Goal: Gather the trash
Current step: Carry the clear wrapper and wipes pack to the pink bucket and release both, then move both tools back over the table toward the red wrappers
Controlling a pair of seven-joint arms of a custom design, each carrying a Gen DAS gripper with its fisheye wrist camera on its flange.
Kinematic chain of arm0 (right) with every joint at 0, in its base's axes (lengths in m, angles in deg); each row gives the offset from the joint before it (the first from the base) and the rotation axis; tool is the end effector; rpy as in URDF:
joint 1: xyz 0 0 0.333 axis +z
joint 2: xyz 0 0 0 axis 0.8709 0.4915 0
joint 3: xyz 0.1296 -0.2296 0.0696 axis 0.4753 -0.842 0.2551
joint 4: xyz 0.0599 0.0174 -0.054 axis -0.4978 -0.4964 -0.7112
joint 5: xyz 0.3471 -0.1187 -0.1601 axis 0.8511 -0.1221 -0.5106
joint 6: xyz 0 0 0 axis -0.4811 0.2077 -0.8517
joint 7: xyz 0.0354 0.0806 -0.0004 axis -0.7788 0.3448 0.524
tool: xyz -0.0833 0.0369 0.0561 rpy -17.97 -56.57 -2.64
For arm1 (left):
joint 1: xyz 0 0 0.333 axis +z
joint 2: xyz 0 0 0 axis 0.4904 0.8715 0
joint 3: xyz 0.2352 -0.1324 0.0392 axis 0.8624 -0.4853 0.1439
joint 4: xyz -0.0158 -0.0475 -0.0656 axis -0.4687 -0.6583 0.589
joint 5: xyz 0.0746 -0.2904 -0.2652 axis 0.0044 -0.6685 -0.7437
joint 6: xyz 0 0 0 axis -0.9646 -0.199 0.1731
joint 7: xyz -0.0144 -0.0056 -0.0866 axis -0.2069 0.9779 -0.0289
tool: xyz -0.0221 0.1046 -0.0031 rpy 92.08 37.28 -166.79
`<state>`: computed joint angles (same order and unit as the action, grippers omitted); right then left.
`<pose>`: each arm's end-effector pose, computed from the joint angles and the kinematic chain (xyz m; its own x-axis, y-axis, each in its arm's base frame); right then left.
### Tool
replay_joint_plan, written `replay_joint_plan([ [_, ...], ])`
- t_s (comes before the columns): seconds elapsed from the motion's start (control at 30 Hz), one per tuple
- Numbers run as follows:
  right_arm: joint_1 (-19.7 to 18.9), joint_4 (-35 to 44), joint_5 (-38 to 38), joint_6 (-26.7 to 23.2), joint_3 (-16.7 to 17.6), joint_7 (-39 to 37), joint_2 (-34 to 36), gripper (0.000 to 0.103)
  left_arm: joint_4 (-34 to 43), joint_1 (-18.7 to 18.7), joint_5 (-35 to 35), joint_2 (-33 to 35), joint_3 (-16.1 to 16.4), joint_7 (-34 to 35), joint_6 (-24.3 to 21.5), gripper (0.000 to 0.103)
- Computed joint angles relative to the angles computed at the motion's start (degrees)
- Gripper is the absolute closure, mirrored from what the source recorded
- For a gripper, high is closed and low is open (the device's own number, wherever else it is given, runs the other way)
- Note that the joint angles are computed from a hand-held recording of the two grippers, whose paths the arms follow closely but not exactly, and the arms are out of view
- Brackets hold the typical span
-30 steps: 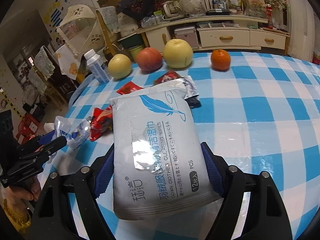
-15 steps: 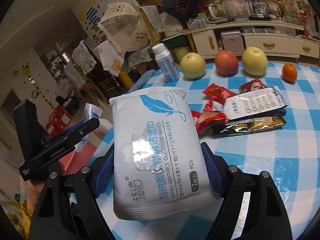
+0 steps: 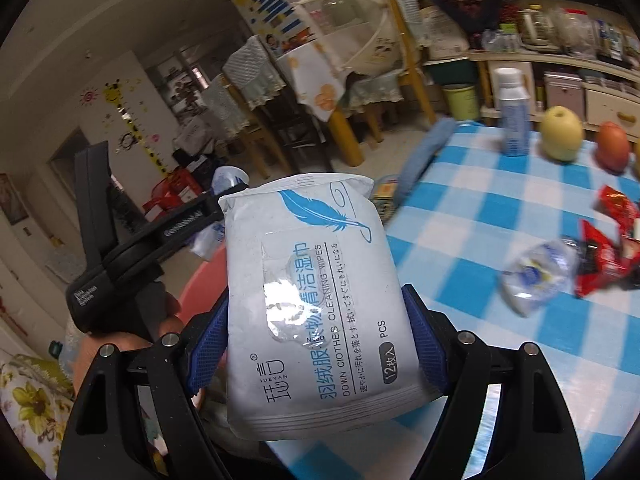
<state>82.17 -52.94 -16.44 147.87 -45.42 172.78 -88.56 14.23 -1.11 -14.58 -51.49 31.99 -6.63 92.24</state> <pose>0.5145 0.2025 0.5821 0.1935 -0.8690 -0.4554 -0.6913 0.2086 -0.6918 0.6165 -0.4137 0.5854 -0.0592 -0.9694 0.2384 -0.5928 -0.1580 -0.7897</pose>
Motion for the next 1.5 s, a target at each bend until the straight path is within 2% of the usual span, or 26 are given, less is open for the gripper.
replay_joint_plan([
  [0.07,0.63,4.26,0.08,-0.59,0.74,0.45,3.59,0.023,-4.53,0.78,1.08,-3.17,1.40,-4.37,1.04,0.039],
  [0.17,1.33,10.82,2.23,-1.48,1.84,-0.53,9.08,0.023,-10.90,3.16,1.77,-7.47,1.47,-9.15,3.76,0.039],
  [0.4,0.99,23.86,-4.38,-5.04,5.15,5.36,20.89,0.020,-18.12,7.56,2.42,-11.89,0.06,-16.91,6.88,0.039],
  [0.43,0.90,25.02,-4.98,-5.50,5.45,5.88,22.00,0.018,-17.84,7.95,1.93,-11.59,-0.39,-16.67,6.38,0.036],
  [0.47,0.86,25.25,-5.78,-5.50,5.55,6.82,22.44,0.012,-17.84,8.53,1.02,-11.46,-0.87,-16.00,6.27,0.027],
  [0.5,0.99,25.45,-7.13,-5.35,5.49,8.22,22.73,0.012,-18.03,8.81,0.67,-11.52,-0.99,-16.10,6.22,0.020],
  [0.63,1.61,22.66,-14.31,-3.73,4.57,13.89,21.02,0.012,-18.07,8.96,0.81,-11.43,-1.03,-16.93,6.16,0.015],
  [0.9,1.00,15.75,-31.65,-3.94,3.24,24.76,15.34,0.011,-15.71,8.45,-1.19,-9.61,-2.23,-13.41,5.58,0.015],
  [1.03,-0.35,11.73,-35.53,-3.75,3.69,26.75,12.25,0.011,-11.86,6.87,-1.29,-7.06,-2.45,-9.53,3.23,0.015],
  [1.2,-2.34,6.76,-40.00,-3.52,4.43,29.70,8.14,0.009,-7.32,5.42,-3.53,-3.75,-2.94,-4.52,2.94,0.015],
  [1.5,-5.83,-0.63,-42.51,-2.72,5.06,31.95,2.14,0.009,1.94,-0.05,-1.30,2.04,-0.70,1.13,-1.30,0.015],
])
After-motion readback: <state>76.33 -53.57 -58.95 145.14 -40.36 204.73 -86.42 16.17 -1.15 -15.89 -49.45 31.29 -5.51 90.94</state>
